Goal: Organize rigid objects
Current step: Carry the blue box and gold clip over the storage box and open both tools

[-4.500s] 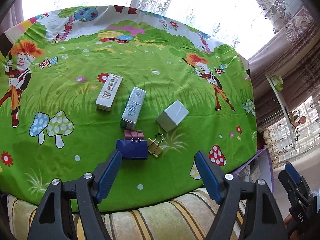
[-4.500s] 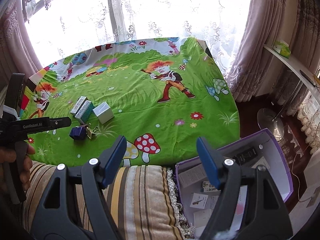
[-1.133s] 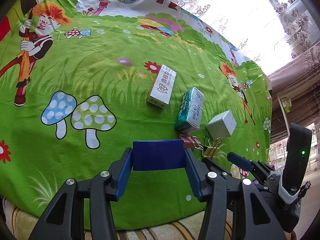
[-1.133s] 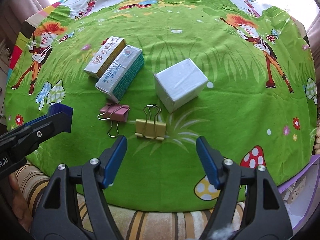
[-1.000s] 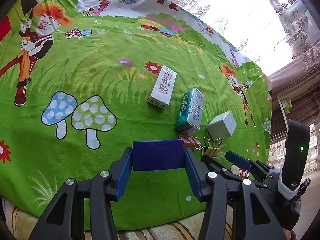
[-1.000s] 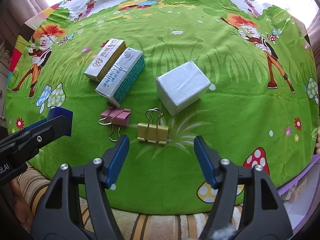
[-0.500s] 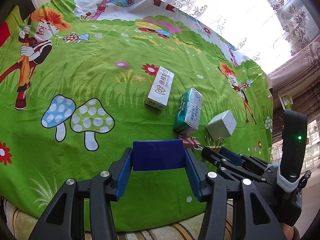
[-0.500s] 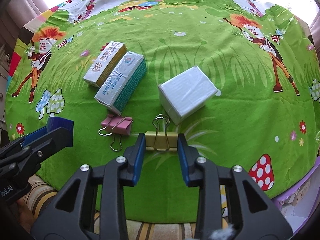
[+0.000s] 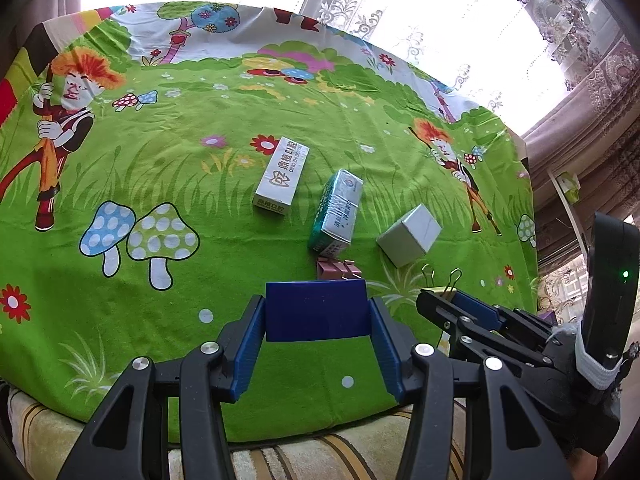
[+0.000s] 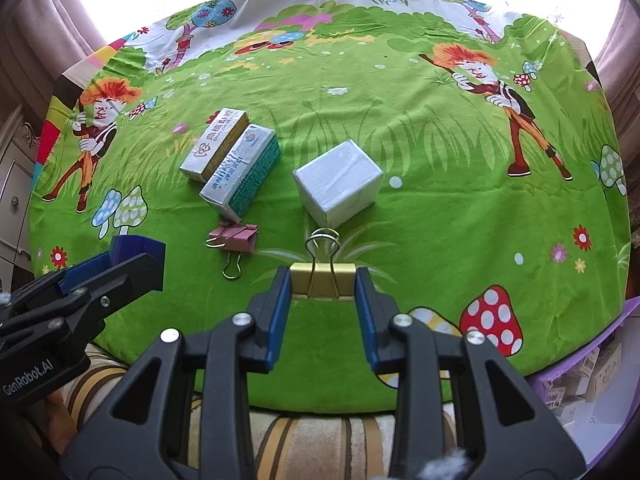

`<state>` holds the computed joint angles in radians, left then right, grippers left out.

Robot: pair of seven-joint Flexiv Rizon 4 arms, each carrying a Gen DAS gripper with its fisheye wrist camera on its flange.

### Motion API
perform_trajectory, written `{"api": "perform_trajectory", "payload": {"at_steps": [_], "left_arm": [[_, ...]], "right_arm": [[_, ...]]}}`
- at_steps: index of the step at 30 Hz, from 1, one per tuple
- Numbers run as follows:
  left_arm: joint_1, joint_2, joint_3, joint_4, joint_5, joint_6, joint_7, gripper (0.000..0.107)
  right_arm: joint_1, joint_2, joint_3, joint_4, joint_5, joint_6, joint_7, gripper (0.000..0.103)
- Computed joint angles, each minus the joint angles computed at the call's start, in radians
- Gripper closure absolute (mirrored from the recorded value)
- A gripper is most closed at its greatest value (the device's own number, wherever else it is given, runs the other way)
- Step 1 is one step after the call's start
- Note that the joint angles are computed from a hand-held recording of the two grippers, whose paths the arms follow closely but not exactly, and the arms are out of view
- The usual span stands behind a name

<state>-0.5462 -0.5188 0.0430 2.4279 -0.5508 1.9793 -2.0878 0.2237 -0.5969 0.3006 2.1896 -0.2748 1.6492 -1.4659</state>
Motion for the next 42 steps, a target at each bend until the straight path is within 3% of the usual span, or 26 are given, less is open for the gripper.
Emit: {"api": "perform_trajectory", "payload": {"at_steps": [9, 15, 20, 26, 32, 36, 42], "left_arm": [[-0.241, 0.001, 0.129, -0.059, -0.195, -0.058, 0.121, 0.055], [-0.390, -0.015, 0.216, -0.114, -0.305, -0.108, 0.204, 0.055], [-0.476, -0.035, 0.285, -0.171, -0.298, -0.166, 0.218, 0.055], [-0.509, -0.060, 0.317, -0.243, -0.211, -0.236, 0.193, 0.055], [-0.488, -0.084, 0.299, -0.324, -0.110, -0.298, 0.183, 0.055], [-0.450, -0.096, 0.260, -0.379, -0.044, -0.327, 0.180, 0.055], [-0.398, -0.126, 0.200, -0.475, 0.050, -0.386, 0.180, 0.055]], "right_arm": [[-0.116, 0.037, 0.072, 0.054, -0.002, 0.049, -0.030, 0.067], [-0.258, 0.048, 0.172, 0.093, -0.028, 0.080, -0.043, 0.067], [-0.389, 0.048, 0.245, 0.118, -0.077, 0.099, -0.038, 0.067], [-0.591, 0.028, 0.356, 0.130, -0.139, 0.078, -0.032, 0.067], [-0.740, 0.034, 0.401, 0.154, -0.168, 0.079, -0.045, 0.067], [-0.802, 0.051, 0.381, 0.166, -0.178, 0.093, -0.046, 0.067], [-0.813, 0.072, 0.272, 0.161, -0.180, 0.116, -0.024, 0.067]]}}
